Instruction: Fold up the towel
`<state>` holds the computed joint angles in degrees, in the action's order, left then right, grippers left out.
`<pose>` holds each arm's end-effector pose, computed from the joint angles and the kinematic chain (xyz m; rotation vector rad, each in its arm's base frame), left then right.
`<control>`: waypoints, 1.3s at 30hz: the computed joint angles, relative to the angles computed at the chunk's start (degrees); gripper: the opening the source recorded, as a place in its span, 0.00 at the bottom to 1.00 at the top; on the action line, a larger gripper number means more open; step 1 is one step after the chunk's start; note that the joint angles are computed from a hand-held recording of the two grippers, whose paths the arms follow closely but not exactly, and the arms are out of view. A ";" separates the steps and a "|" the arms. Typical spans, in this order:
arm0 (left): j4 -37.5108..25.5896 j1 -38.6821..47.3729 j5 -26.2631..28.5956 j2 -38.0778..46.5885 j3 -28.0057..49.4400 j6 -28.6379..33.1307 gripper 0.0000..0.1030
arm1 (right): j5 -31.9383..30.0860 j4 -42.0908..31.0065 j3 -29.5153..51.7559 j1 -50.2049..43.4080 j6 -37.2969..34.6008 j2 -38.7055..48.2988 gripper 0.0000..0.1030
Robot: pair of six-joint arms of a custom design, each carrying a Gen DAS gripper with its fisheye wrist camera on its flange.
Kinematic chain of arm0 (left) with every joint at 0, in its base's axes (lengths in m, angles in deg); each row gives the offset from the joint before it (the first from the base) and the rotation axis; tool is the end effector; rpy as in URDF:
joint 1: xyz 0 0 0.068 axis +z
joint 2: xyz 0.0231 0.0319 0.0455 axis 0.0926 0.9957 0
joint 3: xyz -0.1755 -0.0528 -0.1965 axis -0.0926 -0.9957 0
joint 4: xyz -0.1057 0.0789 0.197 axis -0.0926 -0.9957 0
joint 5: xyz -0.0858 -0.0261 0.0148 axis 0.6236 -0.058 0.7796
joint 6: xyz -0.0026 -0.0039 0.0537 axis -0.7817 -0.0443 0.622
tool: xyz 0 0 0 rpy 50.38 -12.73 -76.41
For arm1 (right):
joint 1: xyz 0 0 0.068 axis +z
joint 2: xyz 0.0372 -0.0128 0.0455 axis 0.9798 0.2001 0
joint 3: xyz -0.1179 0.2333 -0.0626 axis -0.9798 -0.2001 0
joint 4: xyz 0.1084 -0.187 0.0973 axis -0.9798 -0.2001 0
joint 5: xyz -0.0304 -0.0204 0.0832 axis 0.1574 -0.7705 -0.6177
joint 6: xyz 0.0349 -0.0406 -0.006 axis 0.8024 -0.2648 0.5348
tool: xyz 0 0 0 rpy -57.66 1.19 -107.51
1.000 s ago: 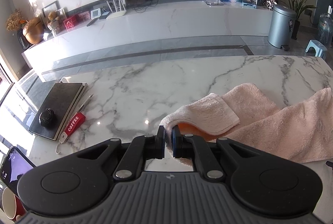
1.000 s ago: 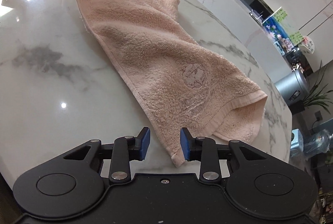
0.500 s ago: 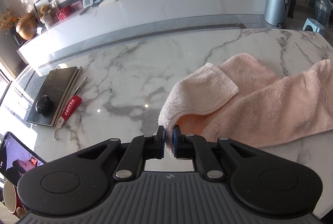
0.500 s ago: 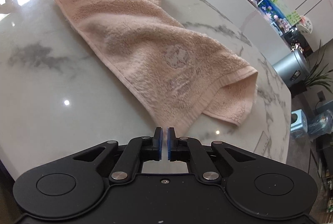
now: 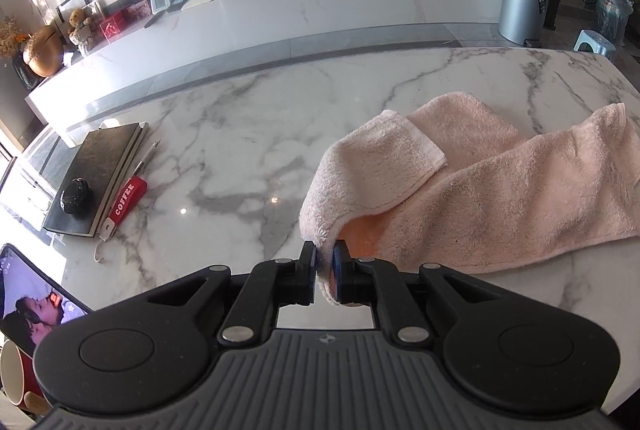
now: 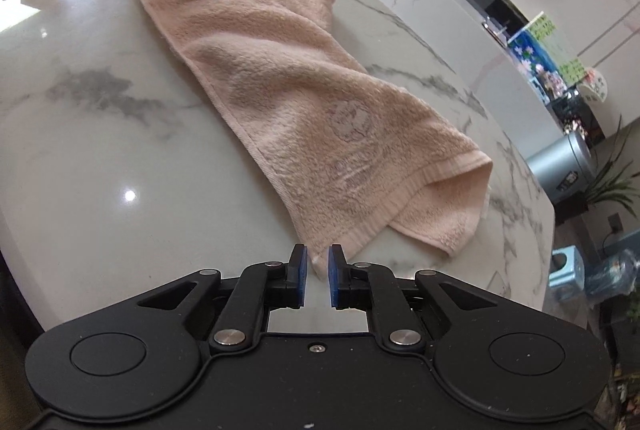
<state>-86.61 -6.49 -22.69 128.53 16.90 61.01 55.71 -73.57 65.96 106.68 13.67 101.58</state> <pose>0.2522 -0.0427 0.3100 -0.0056 2.5236 0.2256 0.2593 0.1331 0.2409 -1.2377 2.2513 -0.2161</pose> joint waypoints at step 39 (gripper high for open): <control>0.77 0.08 3.26 1.59 1.04 1.95 0.35 | 4.23 3.38 -2.53 0.85 -19.72 0.85 0.03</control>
<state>-85.85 -6.41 -19.44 130.12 17.93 62.96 59.94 -70.20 63.43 107.53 -6.05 102.43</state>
